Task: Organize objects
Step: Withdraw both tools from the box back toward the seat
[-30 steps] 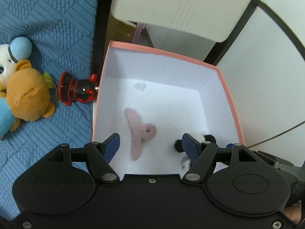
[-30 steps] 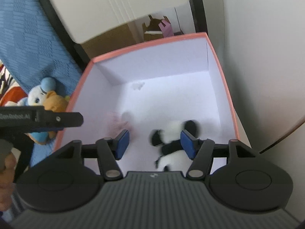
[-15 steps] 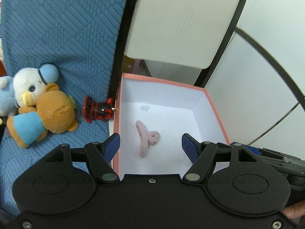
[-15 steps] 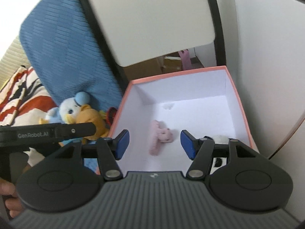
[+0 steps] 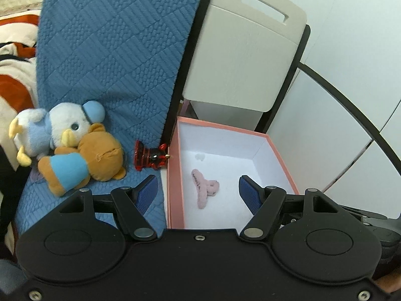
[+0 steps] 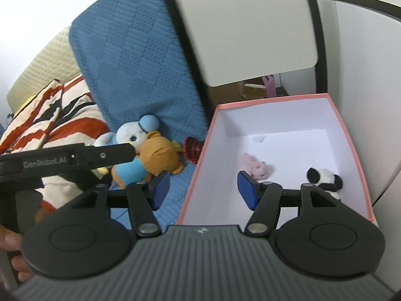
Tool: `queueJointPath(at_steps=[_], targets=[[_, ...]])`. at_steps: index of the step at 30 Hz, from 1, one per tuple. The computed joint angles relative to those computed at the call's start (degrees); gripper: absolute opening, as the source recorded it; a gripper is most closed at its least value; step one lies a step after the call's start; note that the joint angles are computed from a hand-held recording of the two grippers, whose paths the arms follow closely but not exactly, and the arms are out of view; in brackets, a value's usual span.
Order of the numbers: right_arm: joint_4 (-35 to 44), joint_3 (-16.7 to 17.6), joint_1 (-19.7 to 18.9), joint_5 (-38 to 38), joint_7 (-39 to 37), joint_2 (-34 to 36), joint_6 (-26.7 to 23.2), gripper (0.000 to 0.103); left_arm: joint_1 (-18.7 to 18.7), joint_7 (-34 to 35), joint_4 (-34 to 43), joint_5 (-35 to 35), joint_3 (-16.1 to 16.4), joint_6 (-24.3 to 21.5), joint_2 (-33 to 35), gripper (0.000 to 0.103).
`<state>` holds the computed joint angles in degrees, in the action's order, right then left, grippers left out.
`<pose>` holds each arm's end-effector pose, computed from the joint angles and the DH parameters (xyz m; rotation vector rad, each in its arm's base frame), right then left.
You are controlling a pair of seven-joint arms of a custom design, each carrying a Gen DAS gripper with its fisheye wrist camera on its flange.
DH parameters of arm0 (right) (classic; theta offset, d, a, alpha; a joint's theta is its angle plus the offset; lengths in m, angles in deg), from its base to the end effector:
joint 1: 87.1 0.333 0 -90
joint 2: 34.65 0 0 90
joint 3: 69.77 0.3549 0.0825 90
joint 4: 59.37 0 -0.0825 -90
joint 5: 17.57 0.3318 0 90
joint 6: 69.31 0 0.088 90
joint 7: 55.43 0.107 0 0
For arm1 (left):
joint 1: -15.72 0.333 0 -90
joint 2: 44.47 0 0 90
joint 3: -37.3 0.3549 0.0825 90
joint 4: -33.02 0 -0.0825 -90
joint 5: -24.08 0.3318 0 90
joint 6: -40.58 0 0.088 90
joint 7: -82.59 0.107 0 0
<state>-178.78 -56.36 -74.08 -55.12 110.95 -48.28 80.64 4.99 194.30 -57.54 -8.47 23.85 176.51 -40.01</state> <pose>0.4143 0.2381 0.6623 -1.2571 1.9162 -0.6092 0.5328 -0.2379 0.7134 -1.3798 2.3991 -1.2929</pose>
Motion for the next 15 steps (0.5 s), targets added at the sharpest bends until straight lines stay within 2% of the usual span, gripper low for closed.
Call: queueJointPath(at_steps=[4, 9, 15], targets=[[1.15, 1.73, 0.41, -2.41, 3.15, 0.75, -1.27, 0.062, 0.93, 2.92, -4.46, -3.03, 0.92, 2.18, -2.58, 0.069], [2.49, 2.57, 2.06, -6.03, 6.43, 2.42, -2.03, 0.062, 2.14, 4.93, -6.61, -5.11, 2.52, 1.24, -3.81, 0.068], [5.27, 2.7, 5.5, -10.55, 10.47, 5.22, -5.3, 0.062, 3.66, 8.26, -8.93, -7.84, 4.28, 1.2, -5.49, 0.068]])
